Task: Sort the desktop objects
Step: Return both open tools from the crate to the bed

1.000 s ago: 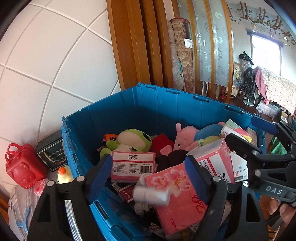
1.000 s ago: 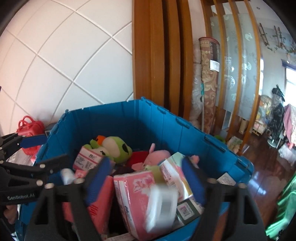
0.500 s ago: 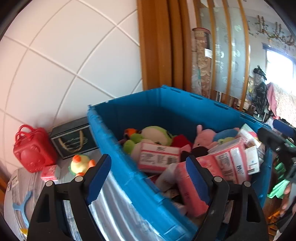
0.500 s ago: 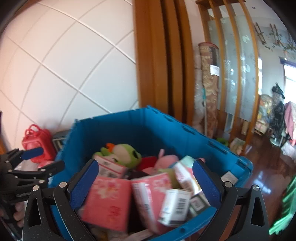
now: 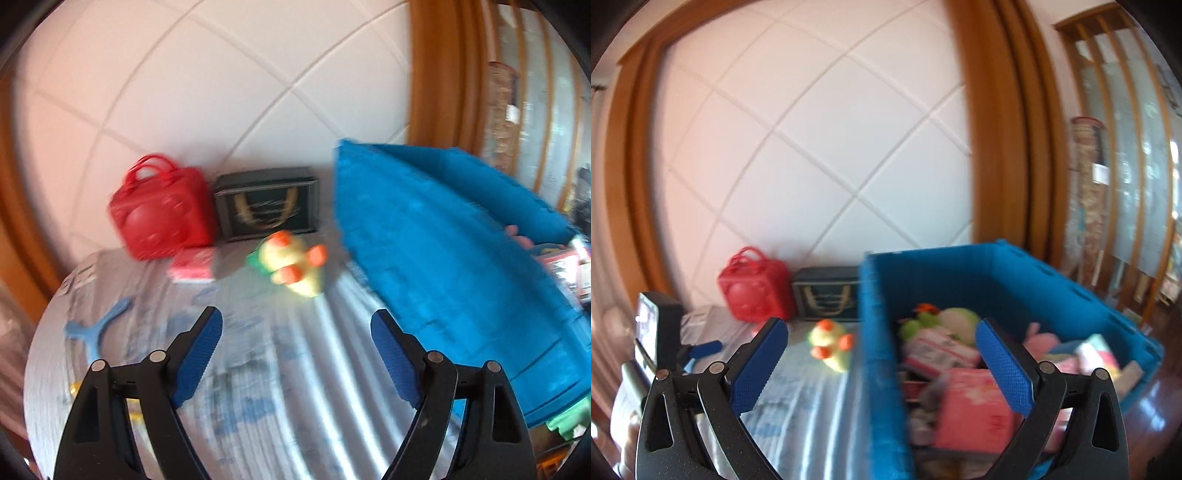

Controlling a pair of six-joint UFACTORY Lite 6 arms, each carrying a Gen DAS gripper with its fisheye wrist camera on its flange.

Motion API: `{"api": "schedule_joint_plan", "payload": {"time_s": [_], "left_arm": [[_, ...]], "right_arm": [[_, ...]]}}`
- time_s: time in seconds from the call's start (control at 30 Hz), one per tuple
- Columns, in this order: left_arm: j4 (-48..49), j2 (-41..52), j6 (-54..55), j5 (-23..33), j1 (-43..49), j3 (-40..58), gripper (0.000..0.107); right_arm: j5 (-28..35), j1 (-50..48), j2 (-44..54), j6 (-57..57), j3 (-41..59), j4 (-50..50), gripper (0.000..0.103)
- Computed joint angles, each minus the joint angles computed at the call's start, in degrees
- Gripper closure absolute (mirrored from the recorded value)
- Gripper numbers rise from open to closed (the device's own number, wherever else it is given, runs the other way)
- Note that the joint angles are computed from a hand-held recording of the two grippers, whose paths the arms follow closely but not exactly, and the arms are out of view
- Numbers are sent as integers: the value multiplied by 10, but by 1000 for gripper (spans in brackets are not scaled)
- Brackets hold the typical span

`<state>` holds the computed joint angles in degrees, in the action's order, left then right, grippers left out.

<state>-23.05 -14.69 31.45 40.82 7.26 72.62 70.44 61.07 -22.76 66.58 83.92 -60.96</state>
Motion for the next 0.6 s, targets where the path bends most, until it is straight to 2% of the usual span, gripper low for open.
{"api": "schedule_joint_plan", "payload": {"time_s": [0.1, 0.27, 0.47, 0.6], "left_arm": [[-35, 35, 73, -1, 110, -20, 24], [-29, 146, 117, -29, 244, -11, 24], [40, 313, 47, -72, 352, 69, 24], [69, 439, -10, -57, 393, 168, 24]], "right_arm": [[-46, -6, 70, -1, 34, 24, 0], [-151, -54, 205, -22, 90, 94, 0], [-254, -115, 400, -111, 206, 222, 0], [-255, -143, 581, -224, 385, 341, 0]]}}
